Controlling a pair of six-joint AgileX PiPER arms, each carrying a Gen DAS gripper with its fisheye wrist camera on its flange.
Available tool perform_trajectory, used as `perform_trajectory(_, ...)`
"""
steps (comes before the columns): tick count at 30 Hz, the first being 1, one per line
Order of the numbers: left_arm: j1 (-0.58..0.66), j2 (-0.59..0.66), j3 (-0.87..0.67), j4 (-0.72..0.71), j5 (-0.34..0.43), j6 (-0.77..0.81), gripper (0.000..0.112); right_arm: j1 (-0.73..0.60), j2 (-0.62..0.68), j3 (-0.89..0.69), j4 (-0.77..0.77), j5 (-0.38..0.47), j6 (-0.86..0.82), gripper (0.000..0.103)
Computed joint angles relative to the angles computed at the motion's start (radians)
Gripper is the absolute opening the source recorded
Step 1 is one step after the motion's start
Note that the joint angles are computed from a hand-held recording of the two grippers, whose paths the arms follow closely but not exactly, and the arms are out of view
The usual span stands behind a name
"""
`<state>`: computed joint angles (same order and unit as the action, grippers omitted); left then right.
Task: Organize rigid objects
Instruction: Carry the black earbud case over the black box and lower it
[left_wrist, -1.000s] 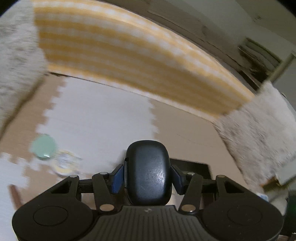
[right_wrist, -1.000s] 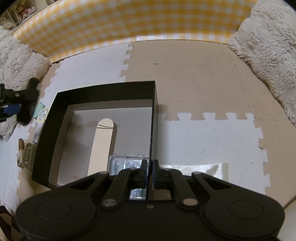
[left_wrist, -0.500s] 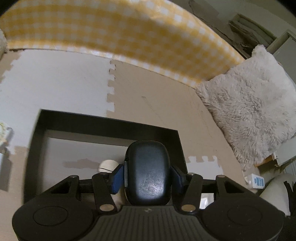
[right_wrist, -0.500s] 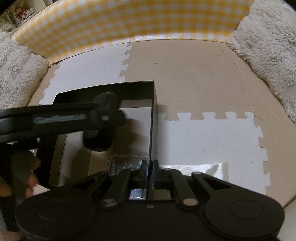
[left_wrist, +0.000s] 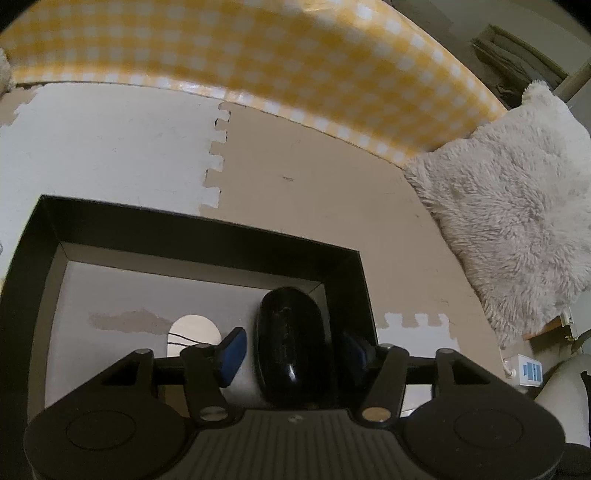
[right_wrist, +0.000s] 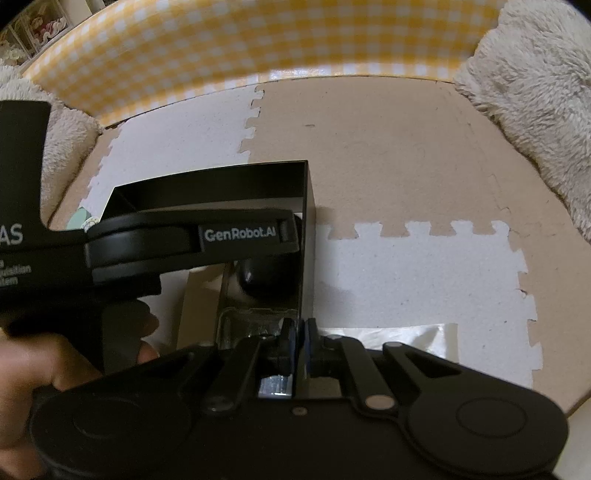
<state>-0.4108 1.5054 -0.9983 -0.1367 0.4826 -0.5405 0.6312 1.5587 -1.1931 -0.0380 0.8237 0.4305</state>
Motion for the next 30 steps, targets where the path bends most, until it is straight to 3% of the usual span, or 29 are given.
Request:
perform_trajectory(18,0.017,-0.078,0.009,0.017,0.074,0.107,0.071,0.007,0.001,-0.002,-0.008,0.001,0.007,0.006)
perform_trajectory(30,-0.055,-0.011,-0.017,0.276,0.102,-0.022,0.071,0.01,-0.001,-0.004,-0.012,0.005,0.009,0.006)
